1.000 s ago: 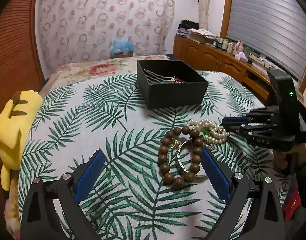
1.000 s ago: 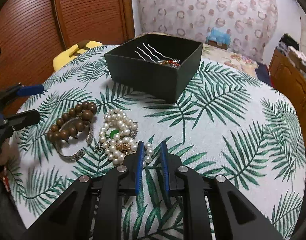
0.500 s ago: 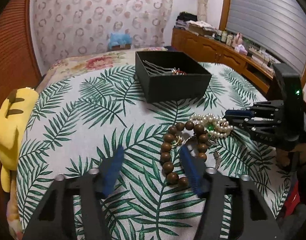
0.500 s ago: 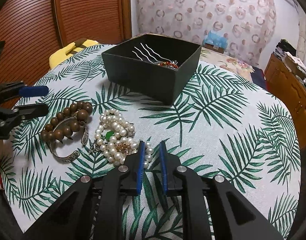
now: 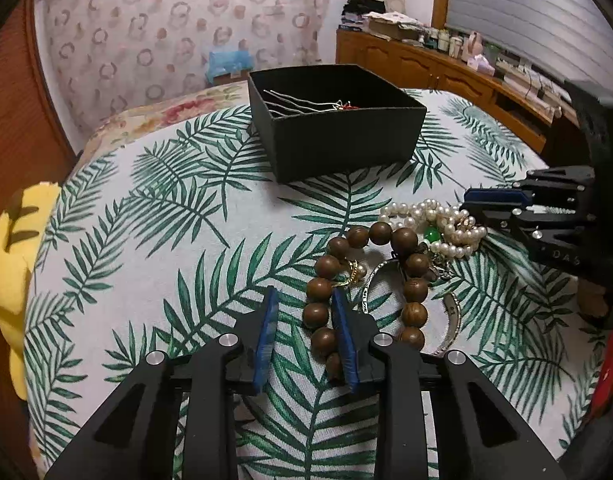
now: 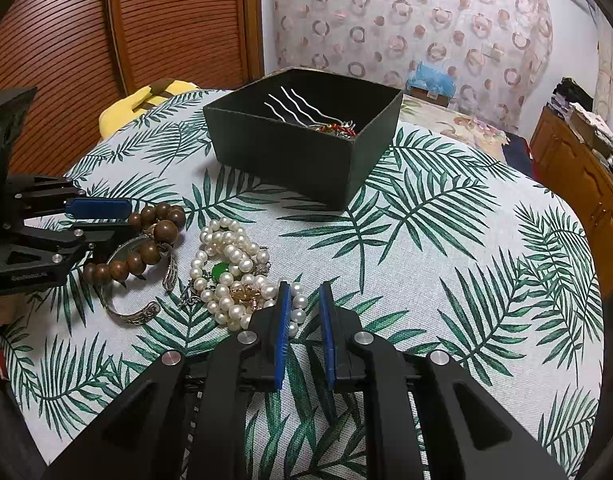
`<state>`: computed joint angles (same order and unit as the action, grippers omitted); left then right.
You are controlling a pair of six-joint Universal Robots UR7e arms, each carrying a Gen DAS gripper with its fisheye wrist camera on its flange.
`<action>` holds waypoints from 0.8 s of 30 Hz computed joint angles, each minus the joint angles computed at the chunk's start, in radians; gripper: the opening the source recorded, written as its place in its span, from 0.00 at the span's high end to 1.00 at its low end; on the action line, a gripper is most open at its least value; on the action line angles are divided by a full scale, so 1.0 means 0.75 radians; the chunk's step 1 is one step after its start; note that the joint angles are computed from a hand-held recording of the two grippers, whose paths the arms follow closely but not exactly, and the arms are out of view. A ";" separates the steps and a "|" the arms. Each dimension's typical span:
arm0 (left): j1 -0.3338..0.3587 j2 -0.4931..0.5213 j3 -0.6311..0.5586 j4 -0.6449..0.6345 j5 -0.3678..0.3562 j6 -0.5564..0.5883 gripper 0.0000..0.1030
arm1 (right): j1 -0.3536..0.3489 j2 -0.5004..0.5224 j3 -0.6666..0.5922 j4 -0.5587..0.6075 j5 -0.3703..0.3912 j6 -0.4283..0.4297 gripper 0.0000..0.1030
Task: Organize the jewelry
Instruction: 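Lift the brown bead bracelet with the left gripper while the right gripper grasps the white pearl necklace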
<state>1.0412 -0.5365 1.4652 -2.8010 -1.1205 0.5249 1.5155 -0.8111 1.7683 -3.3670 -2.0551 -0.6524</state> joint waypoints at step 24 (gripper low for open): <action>-0.071 -0.148 0.164 -0.301 -0.200 0.002 0.88 | 0.005 -0.007 0.003 0.007 -0.006 -0.017 0.92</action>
